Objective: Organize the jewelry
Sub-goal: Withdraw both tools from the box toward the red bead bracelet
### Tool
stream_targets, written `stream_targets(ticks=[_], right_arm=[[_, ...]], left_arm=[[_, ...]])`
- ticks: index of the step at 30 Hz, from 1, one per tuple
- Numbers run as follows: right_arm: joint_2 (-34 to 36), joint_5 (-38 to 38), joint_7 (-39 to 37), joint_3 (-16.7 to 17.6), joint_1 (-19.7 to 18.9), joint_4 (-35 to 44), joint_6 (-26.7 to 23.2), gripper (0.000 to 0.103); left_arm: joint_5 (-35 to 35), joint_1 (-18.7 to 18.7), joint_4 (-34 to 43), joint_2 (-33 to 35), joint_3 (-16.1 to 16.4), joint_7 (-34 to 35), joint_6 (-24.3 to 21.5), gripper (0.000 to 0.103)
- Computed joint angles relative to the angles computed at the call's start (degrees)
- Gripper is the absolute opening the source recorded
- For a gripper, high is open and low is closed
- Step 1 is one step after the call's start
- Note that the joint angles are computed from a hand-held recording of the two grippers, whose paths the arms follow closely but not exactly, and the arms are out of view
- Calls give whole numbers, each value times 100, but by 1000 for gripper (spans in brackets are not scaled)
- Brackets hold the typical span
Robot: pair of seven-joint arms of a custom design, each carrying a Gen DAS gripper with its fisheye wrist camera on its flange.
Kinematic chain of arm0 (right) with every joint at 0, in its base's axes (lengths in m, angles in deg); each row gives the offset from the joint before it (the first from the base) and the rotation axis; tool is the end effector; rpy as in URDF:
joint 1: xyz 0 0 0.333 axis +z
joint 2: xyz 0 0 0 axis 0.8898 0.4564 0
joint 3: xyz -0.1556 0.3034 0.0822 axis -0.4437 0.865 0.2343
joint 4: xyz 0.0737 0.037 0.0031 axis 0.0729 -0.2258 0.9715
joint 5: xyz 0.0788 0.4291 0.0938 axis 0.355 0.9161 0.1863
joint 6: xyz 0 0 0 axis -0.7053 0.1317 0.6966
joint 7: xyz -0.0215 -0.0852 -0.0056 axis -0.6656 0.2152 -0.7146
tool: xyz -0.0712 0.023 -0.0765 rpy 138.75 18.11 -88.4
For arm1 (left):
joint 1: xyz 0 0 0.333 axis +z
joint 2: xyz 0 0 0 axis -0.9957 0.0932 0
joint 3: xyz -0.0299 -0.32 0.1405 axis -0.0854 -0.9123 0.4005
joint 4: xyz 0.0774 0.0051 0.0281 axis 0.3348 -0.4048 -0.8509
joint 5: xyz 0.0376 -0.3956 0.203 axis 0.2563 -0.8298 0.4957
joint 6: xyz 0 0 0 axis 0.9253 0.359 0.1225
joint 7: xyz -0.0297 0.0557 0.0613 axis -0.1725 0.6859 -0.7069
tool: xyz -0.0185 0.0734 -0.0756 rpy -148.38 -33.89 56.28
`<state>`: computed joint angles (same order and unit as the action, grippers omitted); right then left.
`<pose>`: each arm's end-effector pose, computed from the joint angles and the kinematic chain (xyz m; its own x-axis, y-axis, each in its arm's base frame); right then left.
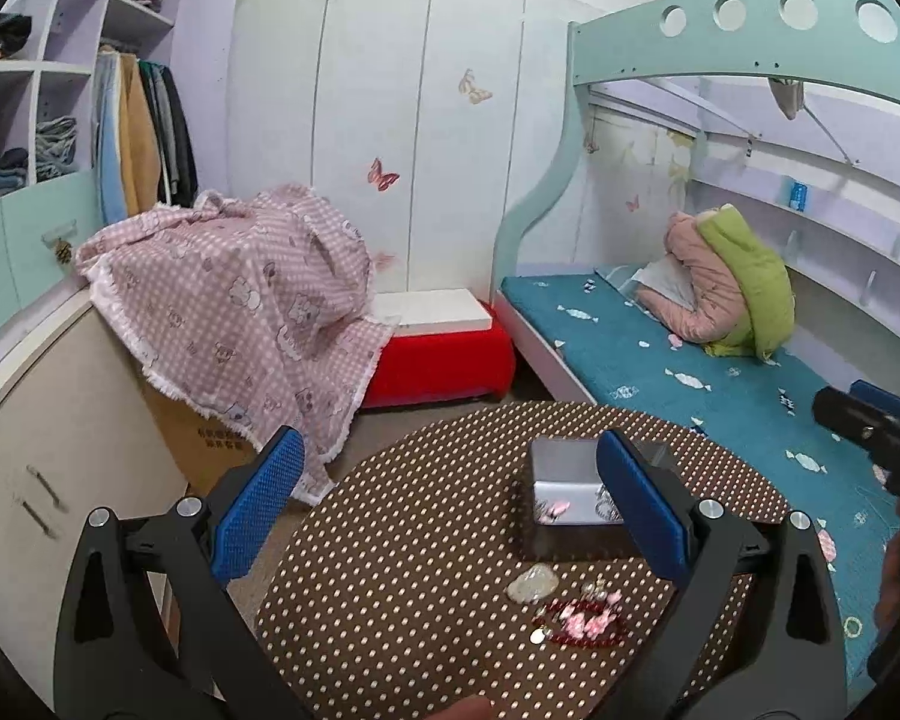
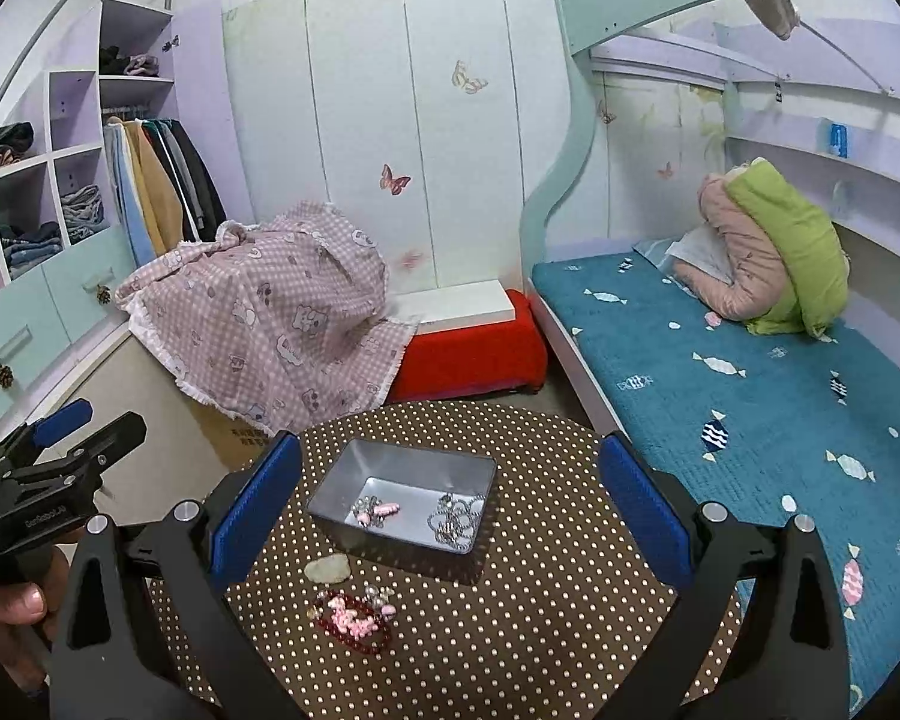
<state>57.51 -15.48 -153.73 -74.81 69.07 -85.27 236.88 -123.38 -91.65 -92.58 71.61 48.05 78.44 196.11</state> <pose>0.4845 0.2170 0.5438 -0.2334 -0.9597 -0.1565 -0.4357 0.2471 -0.8655 0.6189 -0.2488 0.5495 -0.4465 -0.8941 0.0349 -0.4332 0.1819 -0.8828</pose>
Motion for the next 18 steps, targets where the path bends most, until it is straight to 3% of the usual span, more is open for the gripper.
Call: stream_targets(ticks=[12,18], right_arm=[[14,691,-415,-16,104,-305,163,95],[354,1441,-1237,-122,258,-357,343,95]], left_arm=[[528,-88,-473,-31,280,-381,-193,98],[880,-136,-596,32,336,-627,-305,98]])
